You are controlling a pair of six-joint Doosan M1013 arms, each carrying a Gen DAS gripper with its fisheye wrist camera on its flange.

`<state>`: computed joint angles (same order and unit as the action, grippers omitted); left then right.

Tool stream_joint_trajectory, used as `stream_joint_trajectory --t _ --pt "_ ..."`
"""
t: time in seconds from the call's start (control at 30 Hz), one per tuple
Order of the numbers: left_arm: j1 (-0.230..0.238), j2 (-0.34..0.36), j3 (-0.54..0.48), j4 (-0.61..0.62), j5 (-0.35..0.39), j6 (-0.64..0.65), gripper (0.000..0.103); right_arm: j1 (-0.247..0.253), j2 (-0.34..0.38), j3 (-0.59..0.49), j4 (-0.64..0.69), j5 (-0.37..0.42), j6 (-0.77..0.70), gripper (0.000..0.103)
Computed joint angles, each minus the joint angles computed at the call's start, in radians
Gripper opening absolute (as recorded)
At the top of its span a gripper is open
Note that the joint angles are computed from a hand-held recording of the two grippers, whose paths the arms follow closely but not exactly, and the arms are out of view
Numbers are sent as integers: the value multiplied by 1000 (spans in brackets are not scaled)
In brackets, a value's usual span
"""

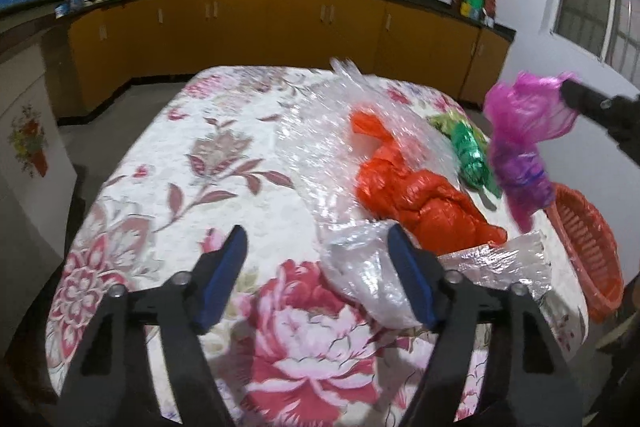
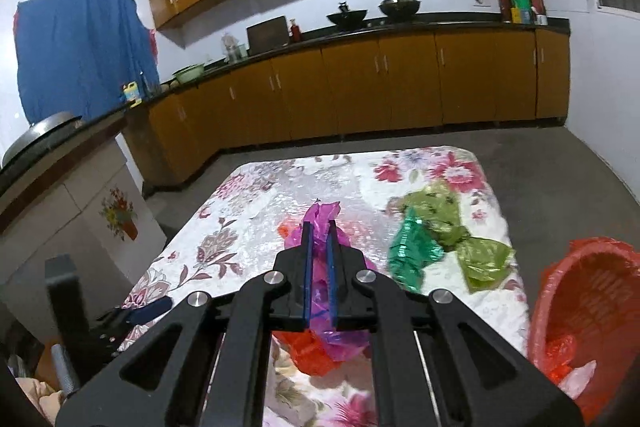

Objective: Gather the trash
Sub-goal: 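Lift the pink bag with the right tool while the left tool lifts the bubble wrap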

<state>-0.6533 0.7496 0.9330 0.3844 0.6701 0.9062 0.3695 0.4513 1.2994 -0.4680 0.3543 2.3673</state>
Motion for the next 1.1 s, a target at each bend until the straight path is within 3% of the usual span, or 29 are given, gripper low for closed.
stream_joint_trajectory --t 0.23,0.57,1.1 --pt "7 63 -95 -88 88 127 55 -11 -22 41 -51 1 70 7" --pt "9 90 -133 -172 127 266 13 -18 -36 69 -51 0 96 7" --pt "15 -6 -23 21 24 38 11 -16 -74 114 -164 -35 214 7"
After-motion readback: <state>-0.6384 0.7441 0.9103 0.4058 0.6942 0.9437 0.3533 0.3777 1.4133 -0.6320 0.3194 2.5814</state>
